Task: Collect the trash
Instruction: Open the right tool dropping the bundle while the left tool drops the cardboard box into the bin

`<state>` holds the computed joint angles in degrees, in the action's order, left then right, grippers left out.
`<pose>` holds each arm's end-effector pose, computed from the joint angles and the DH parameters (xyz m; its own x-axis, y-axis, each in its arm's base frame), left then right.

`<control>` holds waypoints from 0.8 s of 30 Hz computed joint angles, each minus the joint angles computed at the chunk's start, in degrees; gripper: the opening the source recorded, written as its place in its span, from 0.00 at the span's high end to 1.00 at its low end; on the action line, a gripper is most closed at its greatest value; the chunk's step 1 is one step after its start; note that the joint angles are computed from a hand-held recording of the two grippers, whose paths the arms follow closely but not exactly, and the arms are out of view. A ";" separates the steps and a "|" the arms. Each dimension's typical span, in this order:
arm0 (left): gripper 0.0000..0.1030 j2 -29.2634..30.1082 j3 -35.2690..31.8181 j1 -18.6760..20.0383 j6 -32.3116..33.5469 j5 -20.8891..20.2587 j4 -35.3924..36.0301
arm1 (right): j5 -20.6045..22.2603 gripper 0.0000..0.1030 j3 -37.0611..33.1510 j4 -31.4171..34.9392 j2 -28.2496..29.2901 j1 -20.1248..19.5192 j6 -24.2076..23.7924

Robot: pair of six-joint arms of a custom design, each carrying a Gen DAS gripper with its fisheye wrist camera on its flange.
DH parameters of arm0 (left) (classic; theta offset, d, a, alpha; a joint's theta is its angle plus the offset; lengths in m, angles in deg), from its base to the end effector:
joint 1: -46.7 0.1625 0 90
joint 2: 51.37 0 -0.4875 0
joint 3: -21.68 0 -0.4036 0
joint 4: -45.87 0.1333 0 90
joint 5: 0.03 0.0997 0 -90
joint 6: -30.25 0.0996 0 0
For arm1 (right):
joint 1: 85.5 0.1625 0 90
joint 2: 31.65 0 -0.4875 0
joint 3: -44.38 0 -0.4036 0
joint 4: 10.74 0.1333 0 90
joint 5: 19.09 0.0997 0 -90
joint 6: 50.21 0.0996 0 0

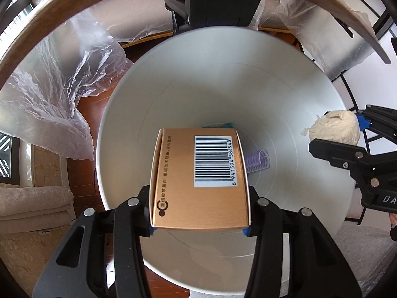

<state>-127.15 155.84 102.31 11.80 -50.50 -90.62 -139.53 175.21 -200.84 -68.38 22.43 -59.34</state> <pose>-0.0710 -0.4520 0.1957 -0.7084 0.2603 -0.6560 0.3463 0.9381 -0.0017 0.2235 -0.4217 -0.0235 -0.7774 -0.3625 0.5141 -0.4350 0.9001 -0.0233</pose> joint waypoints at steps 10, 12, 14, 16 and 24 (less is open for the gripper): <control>0.53 2.02 -1.29 1.47 2.06 0.00 0.09 | -0.48 0.50 -1.61 1.05 1.00 -0.75 0.06; 0.53 2.23 -1.46 1.71 2.28 -0.03 0.07 | -0.65 0.50 -1.78 1.38 1.13 -0.84 0.15; 0.53 2.38 -1.68 1.98 2.57 -0.10 0.17 | -0.83 0.50 -1.90 1.69 1.19 -0.91 0.31; 0.53 2.47 -1.81 2.14 2.71 -0.22 0.29 | -0.91 0.50 -1.94 2.02 1.10 -0.90 0.51; 0.51 2.90 -2.25 2.84 3.39 -0.95 0.55 | -1.21 0.49 -2.42 2.95 1.11 -1.33 1.16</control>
